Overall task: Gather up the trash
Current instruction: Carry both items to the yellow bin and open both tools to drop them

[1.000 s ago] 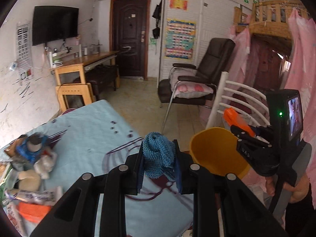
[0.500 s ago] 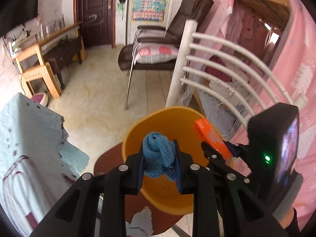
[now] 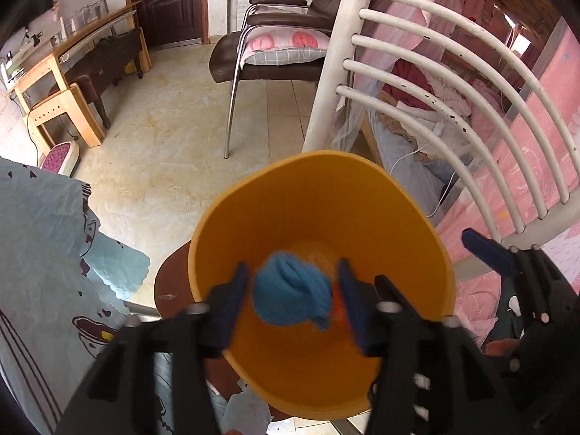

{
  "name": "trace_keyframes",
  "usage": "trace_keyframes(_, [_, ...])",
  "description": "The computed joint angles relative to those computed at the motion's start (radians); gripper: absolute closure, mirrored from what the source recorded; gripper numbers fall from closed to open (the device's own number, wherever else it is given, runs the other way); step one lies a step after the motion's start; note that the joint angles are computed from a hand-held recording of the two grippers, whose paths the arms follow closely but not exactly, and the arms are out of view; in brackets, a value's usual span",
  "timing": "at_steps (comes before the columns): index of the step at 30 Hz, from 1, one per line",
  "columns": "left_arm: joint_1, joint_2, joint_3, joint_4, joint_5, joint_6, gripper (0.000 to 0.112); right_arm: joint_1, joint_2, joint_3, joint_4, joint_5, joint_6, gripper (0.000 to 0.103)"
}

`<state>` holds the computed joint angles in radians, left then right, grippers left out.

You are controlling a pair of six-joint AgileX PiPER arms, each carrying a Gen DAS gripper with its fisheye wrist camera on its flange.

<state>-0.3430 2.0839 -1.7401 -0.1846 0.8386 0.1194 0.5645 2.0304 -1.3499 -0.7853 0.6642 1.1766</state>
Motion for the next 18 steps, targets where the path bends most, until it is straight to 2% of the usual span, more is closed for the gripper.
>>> trace_keyframes(1, [0.002,0.002,-0.003,-0.011,-0.002,0.010,0.038,0.004,-0.002,-0.001,-0.003,0.004,-0.003,0.018])
trace_keyframes(4, [0.004,-0.008,0.005,-0.026,-0.010,0.019,0.032,0.012,-0.002,-0.012,-0.011,0.025,-0.009,0.017])
trace_keyframes(10, [0.022,-0.084,0.075,-0.052,-0.050,0.023,0.031,0.034,-0.032,-0.002,-0.035,0.058,0.010,0.017])
trace_keyframes(14, [0.055,-0.208,0.191,-0.057,-0.120,0.028,0.031,0.064,-0.089,0.017,-0.080,0.081,0.065,0.013])
trace_keyframes(18, [0.121,-0.324,0.283,-0.155,-0.146,0.122,0.031,0.112,-0.155,0.018,-0.141,0.125,0.123,0.010])
